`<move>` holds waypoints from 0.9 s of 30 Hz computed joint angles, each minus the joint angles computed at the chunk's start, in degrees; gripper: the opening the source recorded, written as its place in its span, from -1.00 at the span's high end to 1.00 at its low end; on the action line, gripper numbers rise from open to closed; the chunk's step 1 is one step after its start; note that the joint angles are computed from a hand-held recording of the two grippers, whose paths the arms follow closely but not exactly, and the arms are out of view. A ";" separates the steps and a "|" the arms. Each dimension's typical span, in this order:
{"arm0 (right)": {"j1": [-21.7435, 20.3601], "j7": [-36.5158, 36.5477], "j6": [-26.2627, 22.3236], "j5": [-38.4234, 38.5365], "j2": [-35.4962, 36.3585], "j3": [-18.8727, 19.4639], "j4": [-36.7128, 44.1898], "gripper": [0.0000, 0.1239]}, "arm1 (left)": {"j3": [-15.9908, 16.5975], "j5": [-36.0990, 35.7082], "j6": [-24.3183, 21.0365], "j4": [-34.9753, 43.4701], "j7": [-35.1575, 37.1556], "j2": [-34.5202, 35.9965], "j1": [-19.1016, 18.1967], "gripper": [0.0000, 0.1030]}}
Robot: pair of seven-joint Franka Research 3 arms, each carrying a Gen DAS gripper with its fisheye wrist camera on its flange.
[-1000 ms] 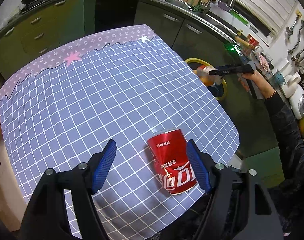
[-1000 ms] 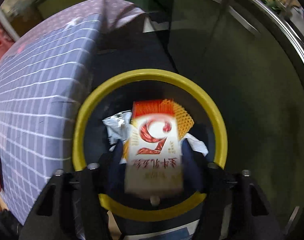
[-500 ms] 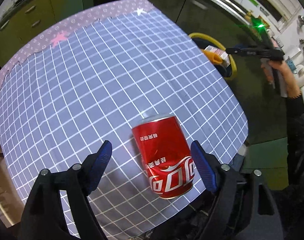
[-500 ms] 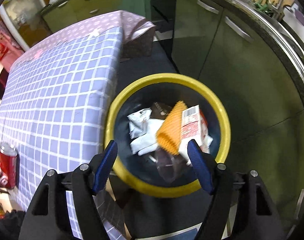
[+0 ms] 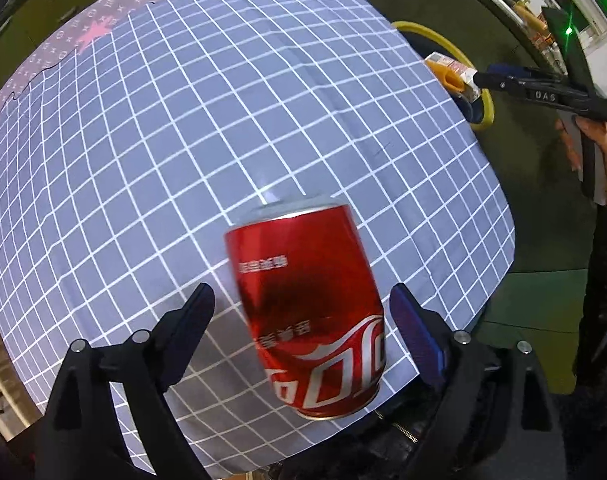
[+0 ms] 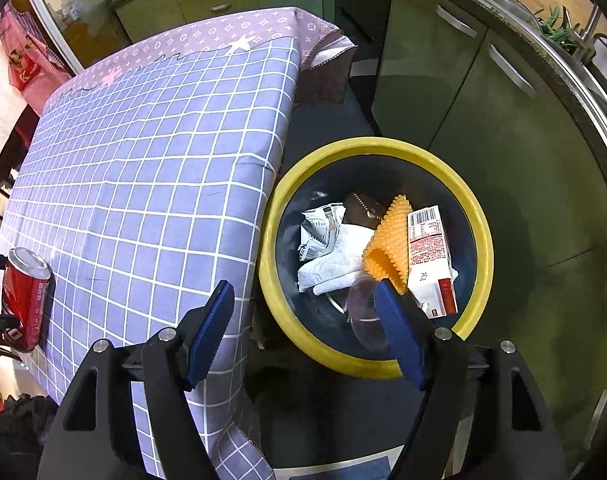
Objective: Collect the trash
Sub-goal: 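Grasp the red Coca-Cola can with the left gripper and lift, then carry the Coca-Cola can over the bin and open the left gripper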
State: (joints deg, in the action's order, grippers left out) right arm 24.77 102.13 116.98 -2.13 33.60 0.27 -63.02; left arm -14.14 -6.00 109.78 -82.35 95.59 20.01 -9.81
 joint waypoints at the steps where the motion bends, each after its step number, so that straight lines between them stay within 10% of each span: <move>1: -0.08 -0.12 -0.08 0.13 0.22 0.05 0.23 -0.17 | 0.01 0.50 -0.45 0.53 -0.48 0.42 -0.36 -0.65; 27: -0.98 0.00 1.65 1.18 -1.68 0.20 -4.48 -0.17 | -0.24 6.62 -4.46 7.51 -2.90 5.70 -4.02 -0.36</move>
